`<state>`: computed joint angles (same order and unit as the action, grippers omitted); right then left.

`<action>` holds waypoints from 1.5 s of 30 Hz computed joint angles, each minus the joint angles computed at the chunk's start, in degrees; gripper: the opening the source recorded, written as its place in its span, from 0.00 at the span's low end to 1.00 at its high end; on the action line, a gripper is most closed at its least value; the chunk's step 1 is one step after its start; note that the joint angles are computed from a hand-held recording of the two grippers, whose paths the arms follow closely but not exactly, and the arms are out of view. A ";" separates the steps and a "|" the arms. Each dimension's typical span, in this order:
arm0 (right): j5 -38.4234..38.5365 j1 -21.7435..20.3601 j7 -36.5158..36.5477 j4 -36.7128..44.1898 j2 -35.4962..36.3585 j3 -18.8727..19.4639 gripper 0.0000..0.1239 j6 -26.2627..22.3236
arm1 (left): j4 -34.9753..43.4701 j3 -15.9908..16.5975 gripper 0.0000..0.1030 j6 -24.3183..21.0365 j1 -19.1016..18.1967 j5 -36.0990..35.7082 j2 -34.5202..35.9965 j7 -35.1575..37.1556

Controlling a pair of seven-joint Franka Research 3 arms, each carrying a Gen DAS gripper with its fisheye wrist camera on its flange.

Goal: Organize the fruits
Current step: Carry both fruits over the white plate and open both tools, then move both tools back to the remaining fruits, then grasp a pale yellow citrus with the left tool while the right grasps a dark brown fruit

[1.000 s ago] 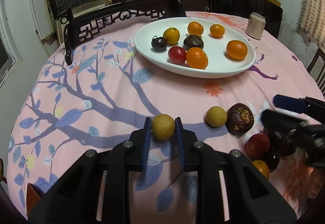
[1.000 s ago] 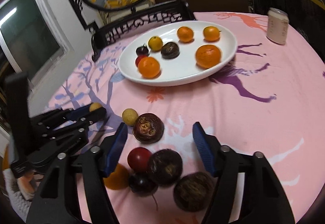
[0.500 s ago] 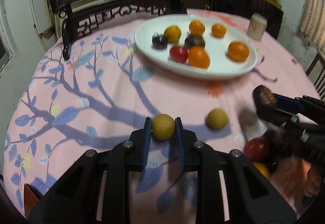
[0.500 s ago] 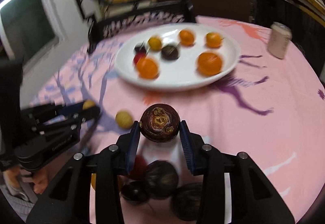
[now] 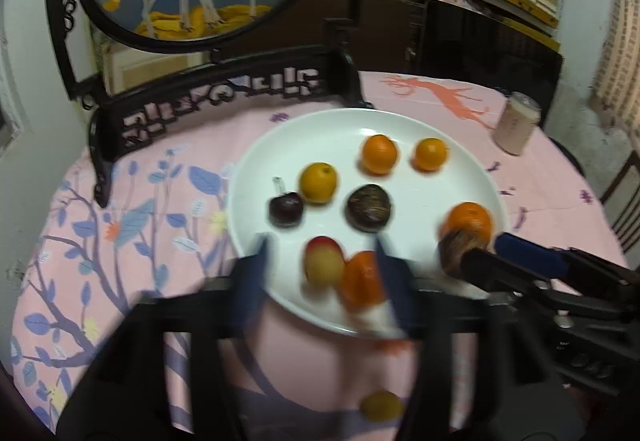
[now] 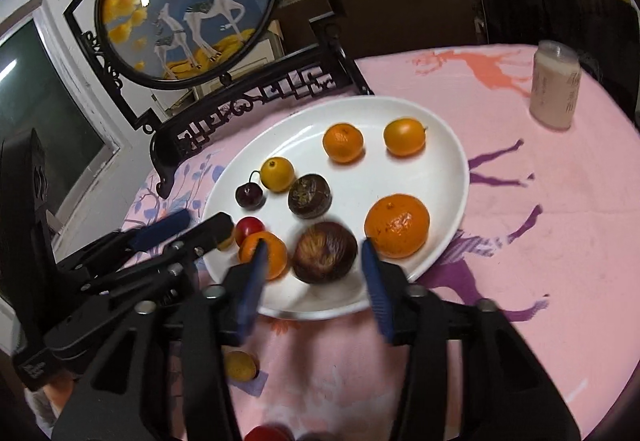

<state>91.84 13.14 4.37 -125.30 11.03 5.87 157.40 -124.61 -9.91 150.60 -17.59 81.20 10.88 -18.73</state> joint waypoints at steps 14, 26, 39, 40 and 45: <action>0.75 -2.40 -1.49 -10.86 -8.83 -2.81 0.51 -6.16 | -8.63 -4.23 0.90 -10.01 -3.55 2.12 -5.51 -6.59; -0.62 -1.07 -9.23 -22.00 -18.07 -5.17 0.51 -8.35 | -10.15 -3.95 0.91 -1.79 -2.43 3.22 -4.59 -6.05; -7.58 -2.29 -1.20 -20.83 -16.68 -5.89 0.51 -11.58 | -6.60 -2.25 0.42 7.00 -2.04 2.74 0.41 -0.55; -8.15 -2.19 -0.86 -20.91 -16.62 -5.81 0.51 -11.60 | -6.38 -2.25 0.41 6.27 -2.42 2.51 0.64 -0.11; -8.61 -1.94 -0.64 -21.10 -16.51 -5.80 0.51 -11.33 | -5.77 -1.82 0.38 5.73 -3.20 2.39 1.28 0.90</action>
